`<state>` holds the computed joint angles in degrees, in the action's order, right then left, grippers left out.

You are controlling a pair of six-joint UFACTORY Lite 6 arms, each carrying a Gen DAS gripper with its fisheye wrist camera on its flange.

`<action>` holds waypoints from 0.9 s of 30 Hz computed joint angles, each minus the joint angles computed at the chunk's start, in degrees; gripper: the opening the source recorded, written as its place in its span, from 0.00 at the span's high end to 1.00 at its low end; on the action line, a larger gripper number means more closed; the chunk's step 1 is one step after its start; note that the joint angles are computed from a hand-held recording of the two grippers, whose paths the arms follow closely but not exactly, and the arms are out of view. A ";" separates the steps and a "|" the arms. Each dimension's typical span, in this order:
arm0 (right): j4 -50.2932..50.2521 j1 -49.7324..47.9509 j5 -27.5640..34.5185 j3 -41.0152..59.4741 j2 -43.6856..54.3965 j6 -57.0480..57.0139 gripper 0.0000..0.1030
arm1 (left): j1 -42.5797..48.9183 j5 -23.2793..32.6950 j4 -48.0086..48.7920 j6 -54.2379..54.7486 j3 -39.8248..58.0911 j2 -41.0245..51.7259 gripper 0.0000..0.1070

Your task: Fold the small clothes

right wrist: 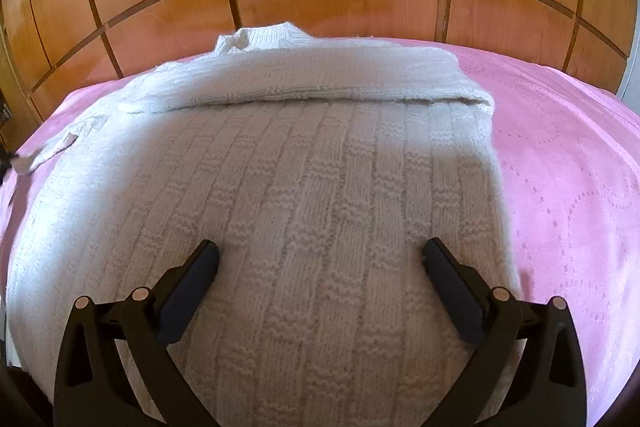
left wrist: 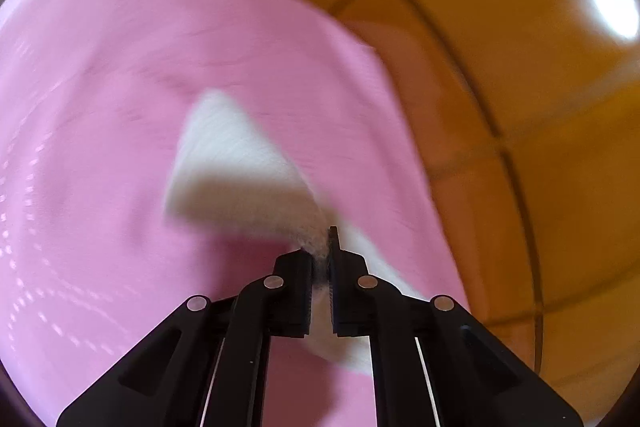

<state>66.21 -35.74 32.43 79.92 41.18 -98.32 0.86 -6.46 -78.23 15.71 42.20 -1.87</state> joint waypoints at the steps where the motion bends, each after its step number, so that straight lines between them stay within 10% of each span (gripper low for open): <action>1: -0.12 -0.01 0.04 0.04 -0.01 0.10 0.02 | -2.35 -0.93 -5.10 6.00 1.55 0.44 0.95; 15: 0.46 -1.05 2.22 0.80 0.68 -0.17 0.02 | -38.62 -9.71 -60.08 71.21 58.42 46.61 0.94; 18: 0.57 -1.37 2.92 0.92 0.74 -0.16 0.02 | -42.11 -12.48 -69.93 83.43 65.25 52.19 0.52; 27: -7.40 -0.04 5.23 4.40 0.04 12.93 0.06 | -49.42 -13.95 -38.06 49.19 44.57 41.78 0.43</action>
